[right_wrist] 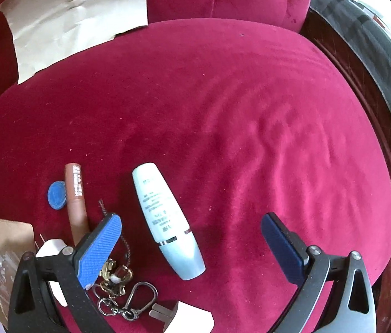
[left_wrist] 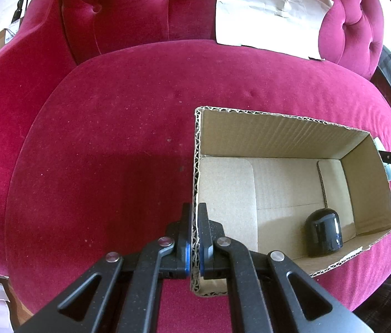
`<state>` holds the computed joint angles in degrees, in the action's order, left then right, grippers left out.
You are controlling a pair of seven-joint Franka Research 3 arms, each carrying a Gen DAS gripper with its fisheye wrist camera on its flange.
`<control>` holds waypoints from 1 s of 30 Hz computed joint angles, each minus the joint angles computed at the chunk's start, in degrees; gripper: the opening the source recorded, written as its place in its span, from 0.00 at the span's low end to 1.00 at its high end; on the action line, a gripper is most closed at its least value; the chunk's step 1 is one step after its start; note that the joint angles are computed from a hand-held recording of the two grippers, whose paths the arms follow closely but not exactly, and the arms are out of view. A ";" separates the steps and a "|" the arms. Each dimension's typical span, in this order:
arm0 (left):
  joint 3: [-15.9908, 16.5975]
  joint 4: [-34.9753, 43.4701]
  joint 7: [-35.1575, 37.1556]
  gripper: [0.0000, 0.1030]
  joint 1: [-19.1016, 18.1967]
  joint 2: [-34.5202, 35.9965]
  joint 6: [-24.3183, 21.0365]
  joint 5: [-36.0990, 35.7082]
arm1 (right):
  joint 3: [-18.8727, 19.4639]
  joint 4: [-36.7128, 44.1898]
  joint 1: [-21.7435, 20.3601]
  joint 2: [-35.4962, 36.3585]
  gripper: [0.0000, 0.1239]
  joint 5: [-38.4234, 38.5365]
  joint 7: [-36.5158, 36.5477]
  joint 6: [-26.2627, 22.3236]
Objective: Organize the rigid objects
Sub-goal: 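Move the right gripper to the white-and-blue lotion bottle and grasp it, then lift the lotion bottle with the right gripper and carry it over the box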
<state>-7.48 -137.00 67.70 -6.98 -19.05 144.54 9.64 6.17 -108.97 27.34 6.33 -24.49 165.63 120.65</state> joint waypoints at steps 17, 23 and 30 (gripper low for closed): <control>-0.01 -0.08 0.06 0.03 0.05 -0.04 0.06 -0.02 | -0.61 -1.07 -1.42 -0.21 0.22 2.51 -1.87 4.67; -0.01 0.01 0.07 0.03 0.04 0.03 0.00 0.00 | -0.70 -0.10 -1.43 0.09 0.22 2.50 -1.86 3.75; -0.05 -0.04 0.02 0.03 0.01 -0.05 -0.01 0.05 | -0.30 2.09 -0.66 -0.05 0.22 1.47 -2.83 2.55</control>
